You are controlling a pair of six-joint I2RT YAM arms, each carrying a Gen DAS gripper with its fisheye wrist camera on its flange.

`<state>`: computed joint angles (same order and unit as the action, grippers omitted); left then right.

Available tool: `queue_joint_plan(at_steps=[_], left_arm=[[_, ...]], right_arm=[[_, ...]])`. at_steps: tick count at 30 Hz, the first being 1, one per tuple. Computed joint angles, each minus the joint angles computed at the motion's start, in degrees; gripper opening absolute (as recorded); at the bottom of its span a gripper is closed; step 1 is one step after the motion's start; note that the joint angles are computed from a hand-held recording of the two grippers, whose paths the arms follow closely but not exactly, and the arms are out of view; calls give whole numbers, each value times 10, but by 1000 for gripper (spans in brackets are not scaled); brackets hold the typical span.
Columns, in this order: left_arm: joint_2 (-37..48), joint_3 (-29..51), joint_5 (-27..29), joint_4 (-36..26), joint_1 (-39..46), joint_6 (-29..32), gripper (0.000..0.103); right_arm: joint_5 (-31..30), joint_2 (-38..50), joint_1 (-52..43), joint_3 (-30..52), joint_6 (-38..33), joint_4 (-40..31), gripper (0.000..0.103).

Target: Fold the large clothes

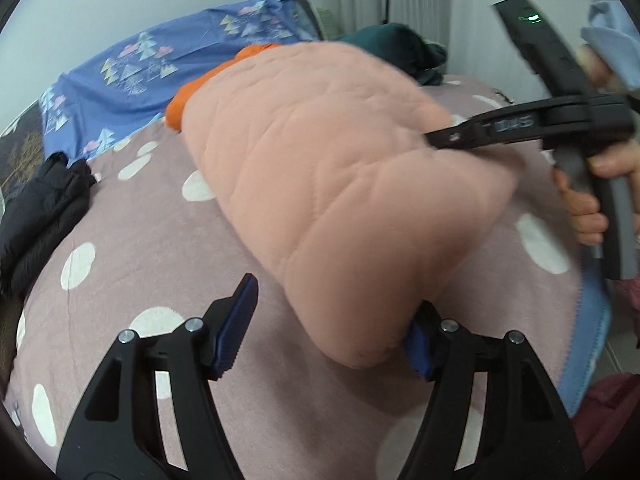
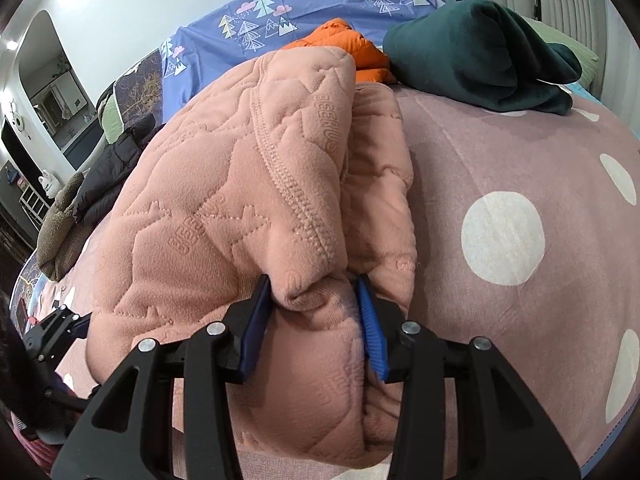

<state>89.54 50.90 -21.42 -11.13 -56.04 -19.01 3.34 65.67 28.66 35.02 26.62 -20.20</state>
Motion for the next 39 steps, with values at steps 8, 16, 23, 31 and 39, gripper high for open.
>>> queue_joint_plan(at_steps=[8,16,23,31,39], left_arm=[[-57,-29,33,-50,-3,1,47],[-130,16,98,-72,40,1,16],[58,186,160,-40,125,28,17],[127,259,203,-111,142,46,17],[152,304,133,-152,117,66,17]], right_arm=[[-13,-15,-8,-12,-6,10,45],[-8,-25,-3,-21,0,15,46],[2,-28,6,-24,3,15,47],[41,-64,32,15,0,-58,46],[71,-17,56,21,-5,-16,21]])
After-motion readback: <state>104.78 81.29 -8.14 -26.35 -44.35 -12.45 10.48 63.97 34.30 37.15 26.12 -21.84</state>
